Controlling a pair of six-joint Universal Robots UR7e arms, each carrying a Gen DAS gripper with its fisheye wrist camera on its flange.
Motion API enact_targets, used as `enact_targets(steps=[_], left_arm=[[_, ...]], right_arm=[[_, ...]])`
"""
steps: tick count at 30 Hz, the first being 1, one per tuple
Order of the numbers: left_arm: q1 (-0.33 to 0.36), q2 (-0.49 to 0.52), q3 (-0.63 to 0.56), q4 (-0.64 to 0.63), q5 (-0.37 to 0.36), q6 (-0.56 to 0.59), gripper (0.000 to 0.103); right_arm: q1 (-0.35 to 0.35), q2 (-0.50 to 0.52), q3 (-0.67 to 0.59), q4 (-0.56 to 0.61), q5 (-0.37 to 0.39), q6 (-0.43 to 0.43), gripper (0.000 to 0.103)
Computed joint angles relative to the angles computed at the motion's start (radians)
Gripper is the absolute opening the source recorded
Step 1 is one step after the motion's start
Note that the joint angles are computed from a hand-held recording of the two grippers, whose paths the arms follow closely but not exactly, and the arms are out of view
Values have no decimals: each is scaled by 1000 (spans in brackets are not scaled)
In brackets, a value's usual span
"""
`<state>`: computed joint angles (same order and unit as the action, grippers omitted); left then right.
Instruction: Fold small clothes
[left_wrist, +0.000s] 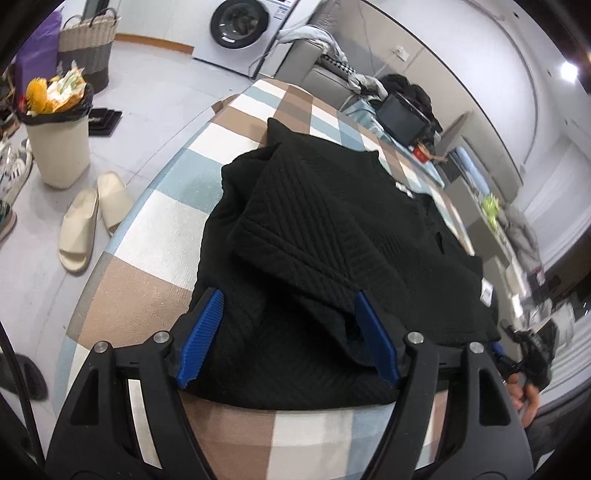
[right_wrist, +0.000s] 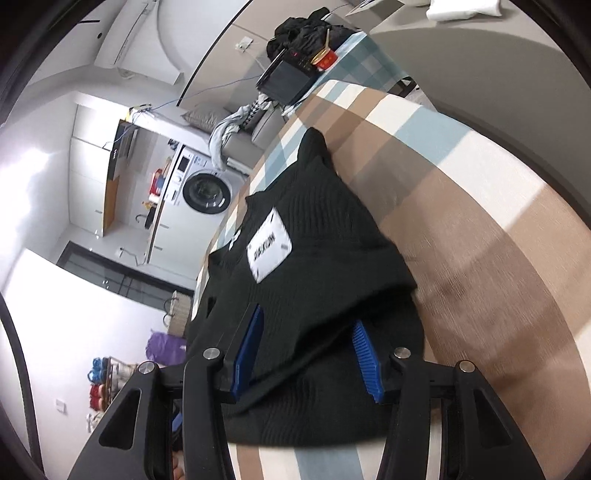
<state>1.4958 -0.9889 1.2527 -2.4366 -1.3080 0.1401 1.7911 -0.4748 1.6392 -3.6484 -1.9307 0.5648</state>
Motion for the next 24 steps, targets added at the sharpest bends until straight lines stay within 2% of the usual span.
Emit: enact_targets(steps=[3, 5, 10, 14, 17, 20, 23, 24], left_arm=[[4, -7, 3, -6, -24, -16, 70], [1, 10, -14, -4, -13, -23, 70], [-13, 90, -106, 18, 49, -34, 70], [-21, 108, -116, -24, 32, -18, 70], [-25, 117, -129, -42, -15, 16, 57], [-32, 144, -169, -22, 10, 26, 52], [-29, 180, -226, 16, 33, -8, 33], [-28, 196, -251, 34, 38, -19, 22]], right_arm=[[15, 15, -39, 13, -45, -29, 49], [21, 20, -59, 24, -47, -63, 49], [20, 21, -63, 50, -46, -51, 49], [25, 13, -33, 41, -52, -41, 49], [33, 5, -11, 36, -60, -42, 49], [32, 6, -11, 40, -66, -40, 49], [34, 10, -34, 68, -89, -36, 49], [38, 12, -41, 75, -101, -38, 49]])
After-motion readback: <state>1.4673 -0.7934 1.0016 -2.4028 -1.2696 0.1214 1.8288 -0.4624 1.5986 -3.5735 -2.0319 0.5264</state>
